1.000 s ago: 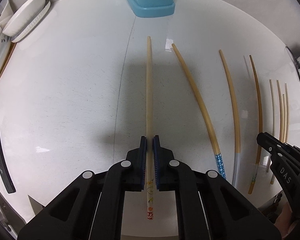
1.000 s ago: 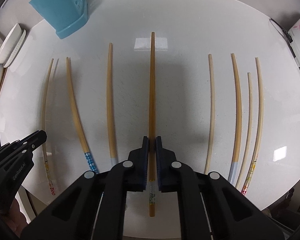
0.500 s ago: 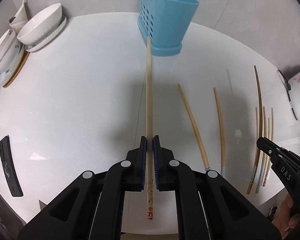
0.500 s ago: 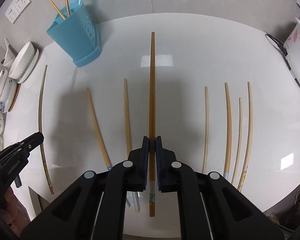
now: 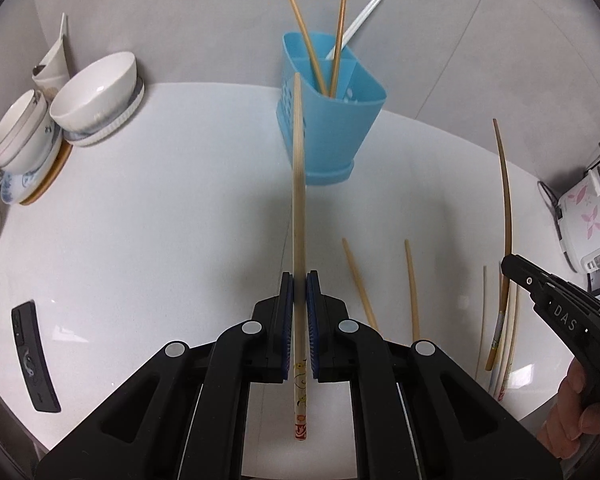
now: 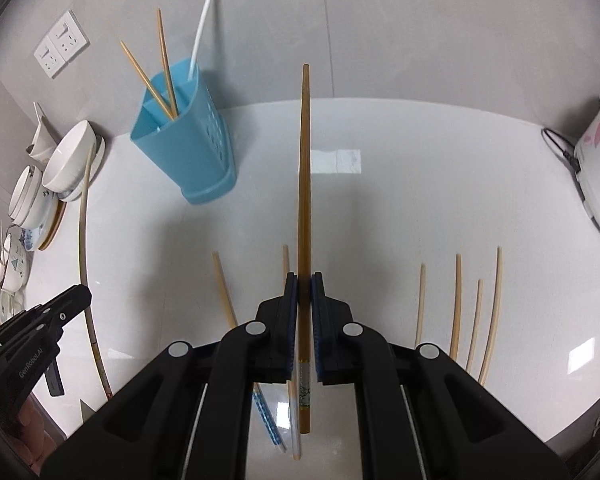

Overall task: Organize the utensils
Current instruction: 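Lift both held chopsticks upright and carry them to the blue holder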

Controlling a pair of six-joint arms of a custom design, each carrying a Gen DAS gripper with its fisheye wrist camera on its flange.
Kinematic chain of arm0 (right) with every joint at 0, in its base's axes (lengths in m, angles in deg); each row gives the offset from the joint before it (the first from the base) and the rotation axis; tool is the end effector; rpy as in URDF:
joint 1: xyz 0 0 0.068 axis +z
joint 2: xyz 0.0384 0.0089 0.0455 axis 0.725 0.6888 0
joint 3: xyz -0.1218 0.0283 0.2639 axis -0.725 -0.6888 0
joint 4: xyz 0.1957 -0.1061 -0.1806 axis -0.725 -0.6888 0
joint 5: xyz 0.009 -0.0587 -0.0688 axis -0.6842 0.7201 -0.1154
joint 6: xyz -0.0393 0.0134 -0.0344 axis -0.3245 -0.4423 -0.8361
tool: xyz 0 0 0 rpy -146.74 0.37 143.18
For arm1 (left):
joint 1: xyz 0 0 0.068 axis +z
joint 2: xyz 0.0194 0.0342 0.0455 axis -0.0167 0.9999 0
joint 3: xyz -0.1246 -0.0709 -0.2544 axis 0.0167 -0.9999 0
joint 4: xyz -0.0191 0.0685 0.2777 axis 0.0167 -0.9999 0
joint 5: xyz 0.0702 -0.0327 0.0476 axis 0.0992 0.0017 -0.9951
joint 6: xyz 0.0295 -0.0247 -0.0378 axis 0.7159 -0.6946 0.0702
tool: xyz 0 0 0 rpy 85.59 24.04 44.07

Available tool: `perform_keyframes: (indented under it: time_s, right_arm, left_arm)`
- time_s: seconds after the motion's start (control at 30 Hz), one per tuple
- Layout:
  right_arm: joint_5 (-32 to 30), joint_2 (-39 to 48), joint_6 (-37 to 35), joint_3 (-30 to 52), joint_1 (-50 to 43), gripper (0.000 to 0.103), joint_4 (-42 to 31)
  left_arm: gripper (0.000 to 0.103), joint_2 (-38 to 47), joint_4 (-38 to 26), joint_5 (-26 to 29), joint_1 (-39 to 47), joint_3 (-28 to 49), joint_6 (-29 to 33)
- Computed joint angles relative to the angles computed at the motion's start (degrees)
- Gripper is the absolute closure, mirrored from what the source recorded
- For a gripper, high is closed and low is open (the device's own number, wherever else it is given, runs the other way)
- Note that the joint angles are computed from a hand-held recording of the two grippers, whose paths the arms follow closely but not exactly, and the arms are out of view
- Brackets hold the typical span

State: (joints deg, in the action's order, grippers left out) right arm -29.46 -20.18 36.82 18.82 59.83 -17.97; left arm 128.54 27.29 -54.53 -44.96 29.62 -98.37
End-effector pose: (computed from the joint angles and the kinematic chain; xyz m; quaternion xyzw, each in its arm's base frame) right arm 0.1561 0.0350 0.2211 0.1079 0.9646 0.0535 0.2345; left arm 0.1630 -0.1492 0.2454 0.0464 0.9737 -0.0719 0.2113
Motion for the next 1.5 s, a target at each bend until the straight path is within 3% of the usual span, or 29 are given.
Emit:
perform_keyframes:
  time_s: [0.53, 0.97, 1.5]
  right_arm:
    - [-1.16, 5.38, -2.85, 8.57, -2.36, 0.097, 3.51]
    - [-1.10, 11.38, -3.39, 12.78, -2.62, 0.097, 8.50]
    - [-4.29, 18.36, -5.82, 16.96, -4.34, 0.097, 17.18]
  left_arm:
    - [0.097, 3.54, 5.82, -0.83, 4.52, 6.24, 5.92]
    - [0.097, 7.08, 11.60, 1.73, 8.97, 10.62, 9.98]
    - [0.097, 11.50, 28.20, 4.16, 12.80, 13.42, 13.82]
